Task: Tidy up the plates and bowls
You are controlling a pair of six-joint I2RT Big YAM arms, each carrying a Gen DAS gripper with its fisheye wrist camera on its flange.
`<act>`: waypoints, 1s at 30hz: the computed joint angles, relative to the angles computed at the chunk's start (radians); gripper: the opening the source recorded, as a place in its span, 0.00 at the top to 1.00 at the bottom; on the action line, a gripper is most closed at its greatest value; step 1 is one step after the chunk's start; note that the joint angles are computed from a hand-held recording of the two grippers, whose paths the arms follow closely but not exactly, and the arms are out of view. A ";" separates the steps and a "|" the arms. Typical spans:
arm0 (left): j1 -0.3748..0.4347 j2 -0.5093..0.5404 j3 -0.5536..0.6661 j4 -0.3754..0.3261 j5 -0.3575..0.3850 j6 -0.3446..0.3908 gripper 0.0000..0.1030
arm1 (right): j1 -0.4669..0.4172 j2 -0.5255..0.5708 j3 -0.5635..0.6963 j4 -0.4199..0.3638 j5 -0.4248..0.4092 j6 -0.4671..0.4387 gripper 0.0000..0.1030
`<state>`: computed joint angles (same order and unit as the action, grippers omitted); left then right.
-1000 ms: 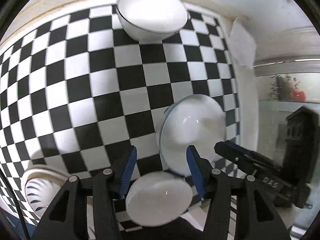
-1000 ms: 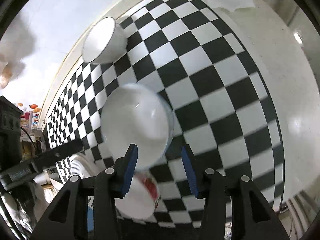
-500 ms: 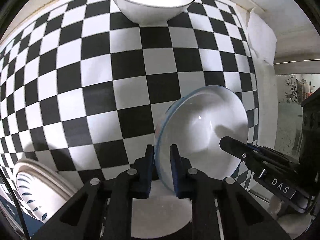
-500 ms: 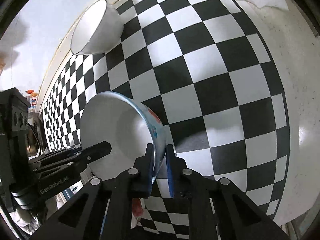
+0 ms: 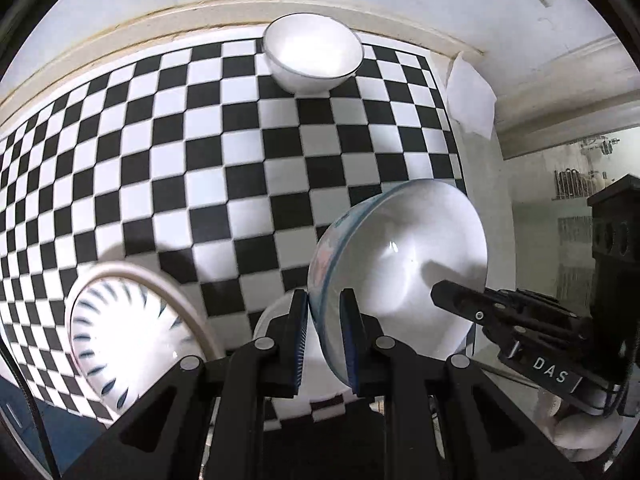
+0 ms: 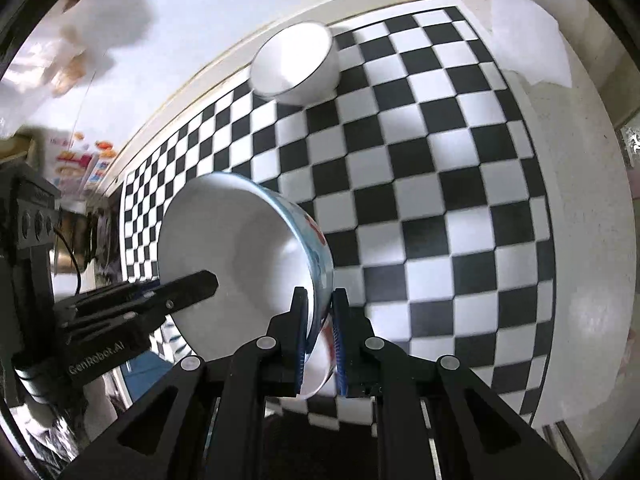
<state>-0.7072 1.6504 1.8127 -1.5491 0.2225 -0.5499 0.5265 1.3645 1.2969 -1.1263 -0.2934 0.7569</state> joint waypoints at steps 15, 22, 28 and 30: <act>-0.015 -0.080 -0.209 0.027 0.028 -0.014 0.86 | 0.132 -0.012 -0.099 0.028 -0.013 0.100 0.87; -0.025 -0.065 -0.224 0.015 0.014 0.004 0.86 | 0.146 0.006 -0.115 0.037 -0.013 0.120 0.87; -0.034 -0.059 -0.227 0.011 -0.006 0.009 0.86 | 0.153 0.022 -0.102 0.023 -0.005 0.112 0.87; -0.037 -0.056 -0.229 0.014 -0.008 0.010 0.86 | 0.155 0.028 -0.097 0.021 -0.003 0.114 0.87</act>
